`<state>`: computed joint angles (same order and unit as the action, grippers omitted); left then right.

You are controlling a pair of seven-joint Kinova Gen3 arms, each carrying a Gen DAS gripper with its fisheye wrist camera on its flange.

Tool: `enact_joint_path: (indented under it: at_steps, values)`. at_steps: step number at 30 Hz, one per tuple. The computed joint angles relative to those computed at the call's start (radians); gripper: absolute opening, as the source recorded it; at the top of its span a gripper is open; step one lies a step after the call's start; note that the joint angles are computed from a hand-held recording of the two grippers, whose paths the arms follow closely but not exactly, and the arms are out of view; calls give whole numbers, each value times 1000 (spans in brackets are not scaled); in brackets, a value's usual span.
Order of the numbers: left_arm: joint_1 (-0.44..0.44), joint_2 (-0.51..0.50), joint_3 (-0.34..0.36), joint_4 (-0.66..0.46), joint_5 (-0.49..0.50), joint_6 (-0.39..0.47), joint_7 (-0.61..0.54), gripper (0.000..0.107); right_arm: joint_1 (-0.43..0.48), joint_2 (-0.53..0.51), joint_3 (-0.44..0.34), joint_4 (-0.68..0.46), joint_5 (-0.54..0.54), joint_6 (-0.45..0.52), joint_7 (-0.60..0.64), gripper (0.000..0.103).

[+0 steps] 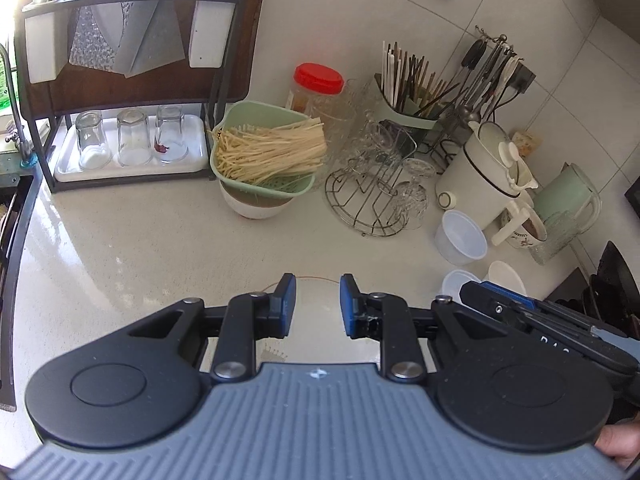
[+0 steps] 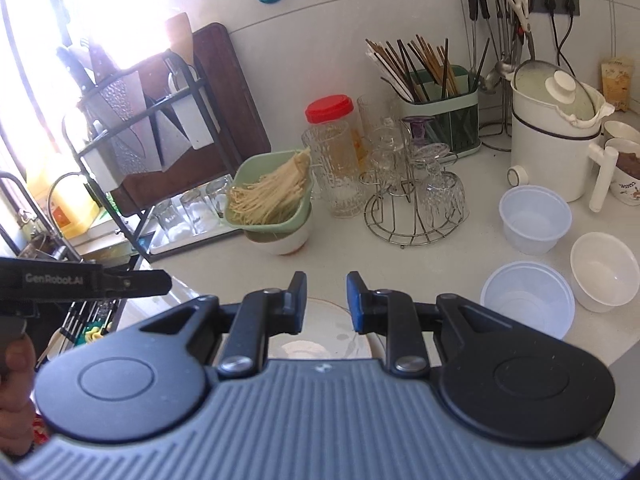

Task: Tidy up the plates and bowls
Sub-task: 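Open both grippers and withdraw from the plate stack, then move both grippers to the white plastic bowl and close on its rim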

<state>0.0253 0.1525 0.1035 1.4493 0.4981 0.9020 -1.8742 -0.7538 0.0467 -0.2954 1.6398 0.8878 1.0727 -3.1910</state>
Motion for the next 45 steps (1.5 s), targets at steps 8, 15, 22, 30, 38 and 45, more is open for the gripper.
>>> enact_joint_path:
  at_steps: [8,15,22,30,38,45]
  values:
    - [-51,0,-8,29,78,23,-132,26,-75,59,0,-62,34,115,-62,26]
    - [-71,4,-13,46,116,46,-179,26,-115,91,25,-110,-2,158,-44,26]
    - [-34,10,-2,70,105,-5,-143,26,-107,72,32,-97,-59,154,47,26]
    - [67,49,33,33,11,-55,22,27,-25,5,32,-25,-108,153,81,28]
    - [182,105,56,-50,-116,-99,220,27,117,-97,26,90,-176,56,163,40]
    - [305,222,64,-217,-276,-23,365,36,266,-169,44,172,-241,-38,247,63]
